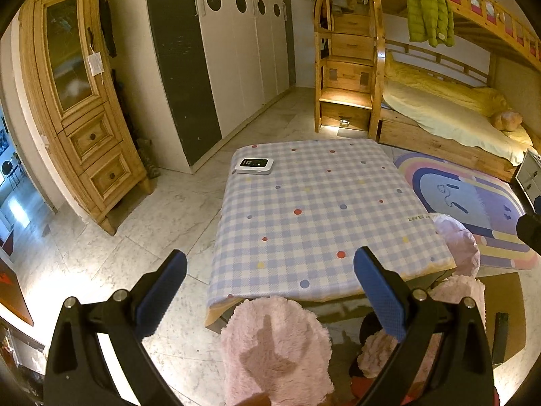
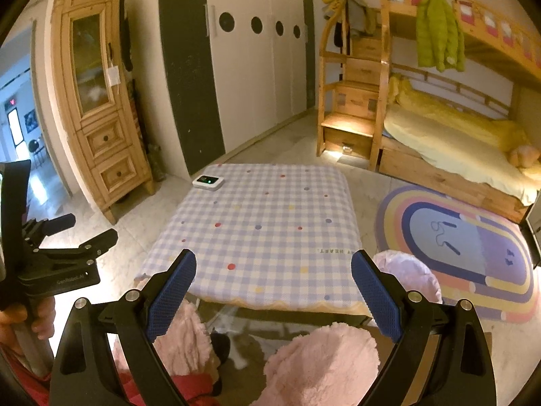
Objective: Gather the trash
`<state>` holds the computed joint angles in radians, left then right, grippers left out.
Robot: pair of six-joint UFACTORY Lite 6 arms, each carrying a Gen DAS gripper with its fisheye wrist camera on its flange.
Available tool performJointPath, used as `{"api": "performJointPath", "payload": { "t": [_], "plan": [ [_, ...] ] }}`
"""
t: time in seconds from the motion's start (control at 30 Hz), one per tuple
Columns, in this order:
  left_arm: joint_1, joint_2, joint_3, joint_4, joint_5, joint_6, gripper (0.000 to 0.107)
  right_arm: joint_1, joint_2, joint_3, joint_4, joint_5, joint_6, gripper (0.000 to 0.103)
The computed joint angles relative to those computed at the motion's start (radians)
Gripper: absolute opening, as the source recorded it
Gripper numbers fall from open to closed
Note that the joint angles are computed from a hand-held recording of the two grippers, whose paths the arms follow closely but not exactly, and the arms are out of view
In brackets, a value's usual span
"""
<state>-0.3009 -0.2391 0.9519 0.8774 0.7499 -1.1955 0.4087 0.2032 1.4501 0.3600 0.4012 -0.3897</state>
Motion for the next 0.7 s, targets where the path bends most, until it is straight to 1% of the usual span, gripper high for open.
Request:
{"api": "performJointPath", "payload": {
  "t": [0.33, 0.7],
  "plan": [
    [-0.008, 0.02, 0.019, 0.003, -0.002, 0.007, 0.096, -0.027, -0.004, -0.018, 0.044, -0.01, -0.04, 0.092],
    [-0.018, 0.05, 0.05, 0.01, -0.003, 0.01, 0.096, -0.033, -0.018, -0.033, 0.02, -0.017, -0.017, 0.092]
  ]
}}
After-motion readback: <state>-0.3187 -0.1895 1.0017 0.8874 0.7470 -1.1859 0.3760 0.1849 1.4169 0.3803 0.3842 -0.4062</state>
